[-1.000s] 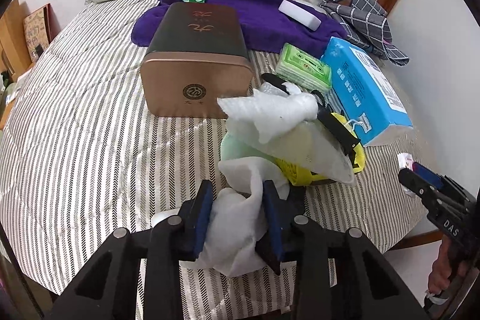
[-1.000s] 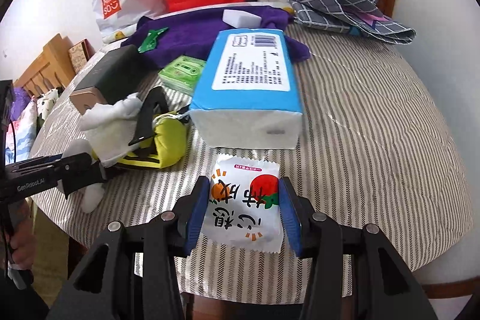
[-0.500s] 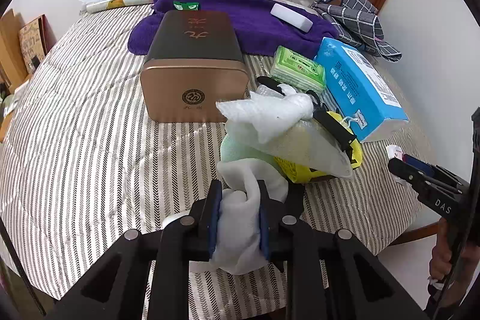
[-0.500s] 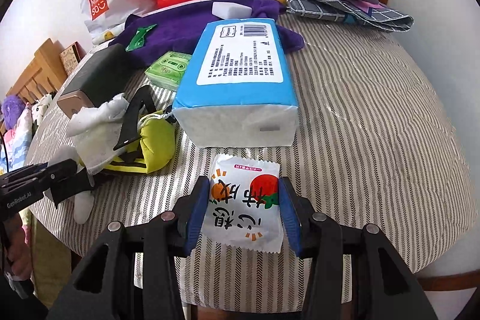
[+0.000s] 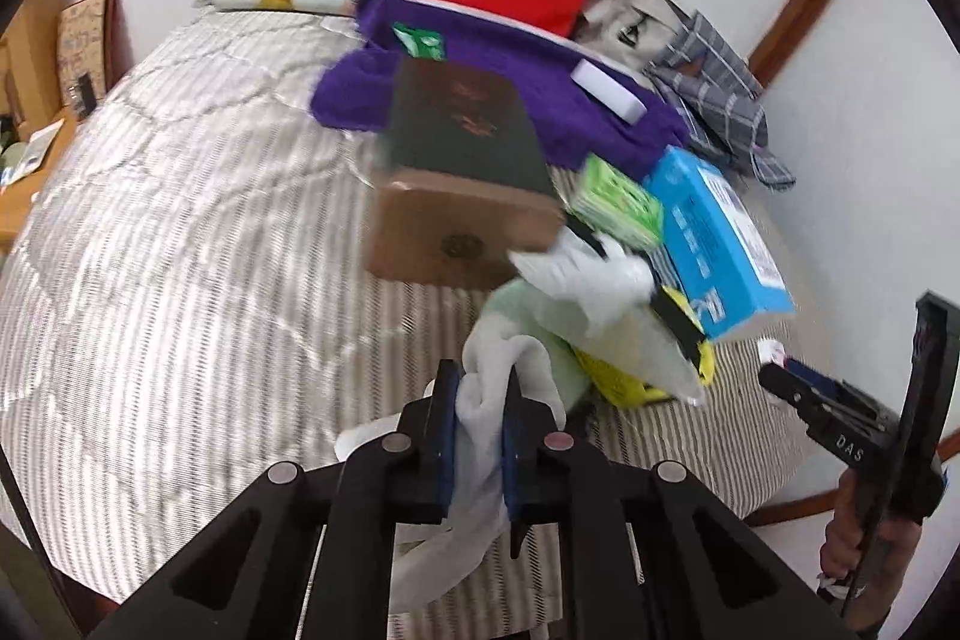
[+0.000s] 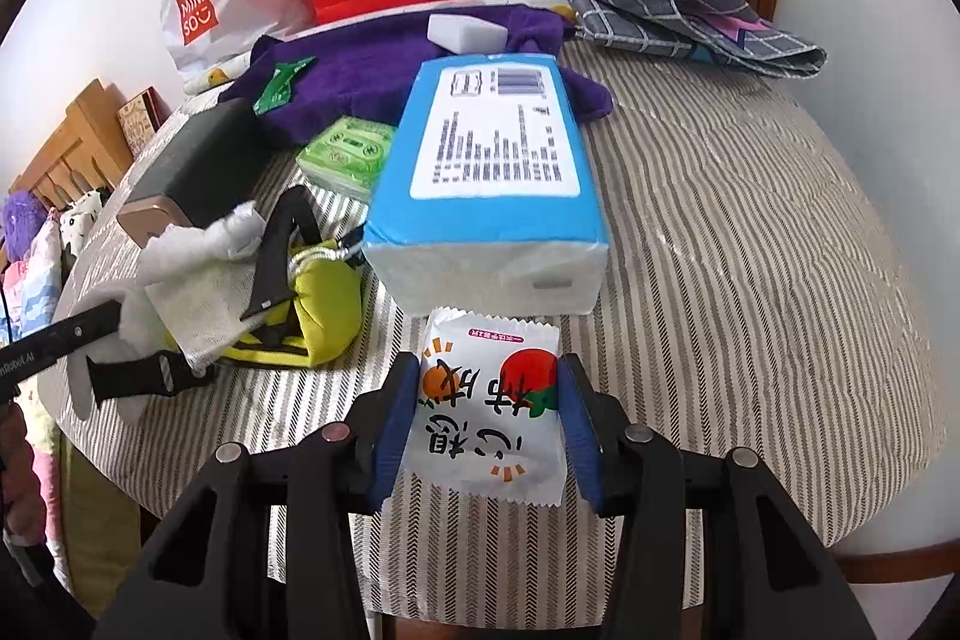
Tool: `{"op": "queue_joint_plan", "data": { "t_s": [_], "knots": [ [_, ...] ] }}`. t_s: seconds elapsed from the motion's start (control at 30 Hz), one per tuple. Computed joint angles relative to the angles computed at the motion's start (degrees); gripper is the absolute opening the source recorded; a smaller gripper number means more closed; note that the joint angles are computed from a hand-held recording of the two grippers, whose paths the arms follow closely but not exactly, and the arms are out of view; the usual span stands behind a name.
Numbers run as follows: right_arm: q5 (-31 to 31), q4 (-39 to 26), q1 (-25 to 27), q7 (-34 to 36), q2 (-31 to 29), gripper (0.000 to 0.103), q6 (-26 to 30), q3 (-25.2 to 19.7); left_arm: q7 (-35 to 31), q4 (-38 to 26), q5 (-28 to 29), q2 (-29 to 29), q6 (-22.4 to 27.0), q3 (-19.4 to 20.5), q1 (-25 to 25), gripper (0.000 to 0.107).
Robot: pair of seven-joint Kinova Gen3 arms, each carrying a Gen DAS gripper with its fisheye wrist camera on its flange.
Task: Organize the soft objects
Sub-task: 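Carry the snack packet and glove onto the purple towel with both tools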
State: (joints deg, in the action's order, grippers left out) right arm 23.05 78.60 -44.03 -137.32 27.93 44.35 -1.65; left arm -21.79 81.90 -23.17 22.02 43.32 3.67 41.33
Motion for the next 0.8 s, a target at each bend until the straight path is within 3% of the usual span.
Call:
{"op": "queue_joint_plan", "data": {
  "t_s": [0.8],
  "knots": [
    [2.1,0.0,0.2,1.0,-3.7,0.046,-0.8,-0.8,7.8,-3.0,-10.6,-4.6,6.7,0.6,1.5,0.012]
  ]
}}
